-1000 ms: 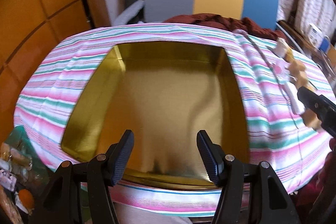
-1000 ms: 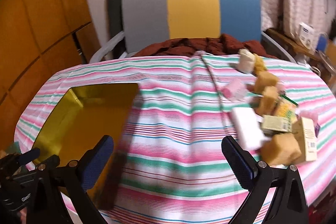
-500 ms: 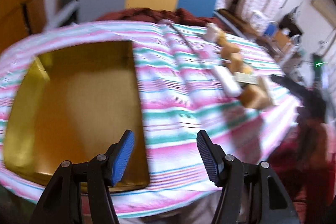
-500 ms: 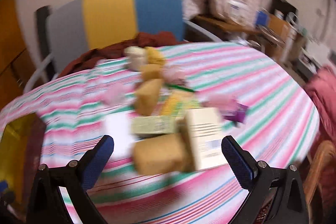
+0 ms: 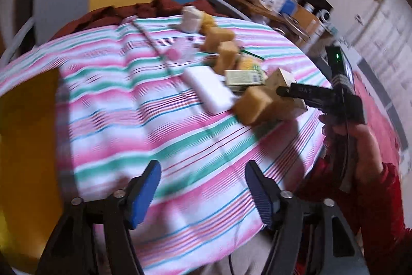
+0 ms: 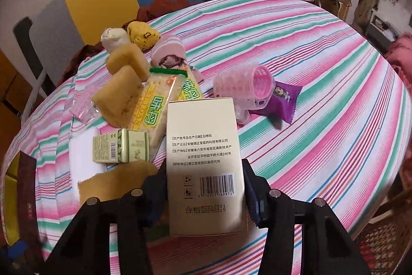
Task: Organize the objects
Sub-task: 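Grasp the white medicine box with the right tool while the left tool approaches a sponge, then grasp the yellow sponge with the left tool and lift it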
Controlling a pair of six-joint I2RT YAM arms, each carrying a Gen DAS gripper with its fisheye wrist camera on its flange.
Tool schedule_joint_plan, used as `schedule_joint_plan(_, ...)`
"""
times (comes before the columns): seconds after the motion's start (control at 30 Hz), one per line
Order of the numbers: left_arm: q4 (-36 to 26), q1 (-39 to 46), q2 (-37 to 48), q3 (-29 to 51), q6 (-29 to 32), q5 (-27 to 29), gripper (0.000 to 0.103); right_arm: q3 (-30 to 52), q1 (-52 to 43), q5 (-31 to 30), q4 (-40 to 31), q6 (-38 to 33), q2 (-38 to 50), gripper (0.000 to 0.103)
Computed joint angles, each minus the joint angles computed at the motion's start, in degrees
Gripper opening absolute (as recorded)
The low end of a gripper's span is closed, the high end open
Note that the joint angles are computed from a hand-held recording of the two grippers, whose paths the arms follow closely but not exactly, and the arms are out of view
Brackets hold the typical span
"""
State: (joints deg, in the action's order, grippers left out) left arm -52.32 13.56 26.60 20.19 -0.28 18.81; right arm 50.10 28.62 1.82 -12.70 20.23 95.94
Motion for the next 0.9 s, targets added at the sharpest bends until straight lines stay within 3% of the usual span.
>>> schedule_joint_plan(0.1,11.1,-14.3,6.4,-1.1,-7.4,-8.1,0.085,-1.4,-0.7,-0.4,1.3,1.4,-1.3,0.051)
schedule_joint_plan(0.2,20.0,-22.2,14.8,-0.9,-10.0,-12.5,0.085,-1.7,-0.3,0.4,2.0,1.5,-1.6,0.051)
schedule_joint_plan(0.37,35.6,-29.2,29.3,0.6,-9.0,-16.5,0.095,-2.1,-1.2,-0.9,3.1,1.6,-2.0,0.052)
schedule_joint_plan(0.4,38.0,-30.1,32.8,1.5,-8.2,-17.1,0.102,-2.2,-1.6,-1.4,3.3,1.9,-2.1,0.052)
schedule_joint_plan(0.57,44.9,-31.8,45.0,5.9,-4.3,-16.4,0.103,-1.2,-2.0,-1.5,3.5,2.2,-0.7,0.052)
schedule_joint_plan(0.67,49.0,-35.2,48.5,6.5,-2.5,-21.7,0.093,-1.1,-2.2,-1.8,3.6,2.3,-0.5,0.052)
schedule_joint_plan(0.73,49.9,-35.8,51.7,7.8,-2.1,-22.9,0.06,-1.1,-2.3,-1.8,3.6,2.3,-0.4,0.052)
schedule_joint_plan(0.77,50.0,-35.7,52.9,8.3,-2.1,-22.7,0.052,-0.9,-2.3,-1.9,3.6,2.3,-0.3,0.052)
schedule_joint_plan(0.9,53.8,-33.2,52.5,5.9,-3.1,-18.0,0.051,-0.8,-2.6,-2.3,3.4,2.0,0.0,0.052)
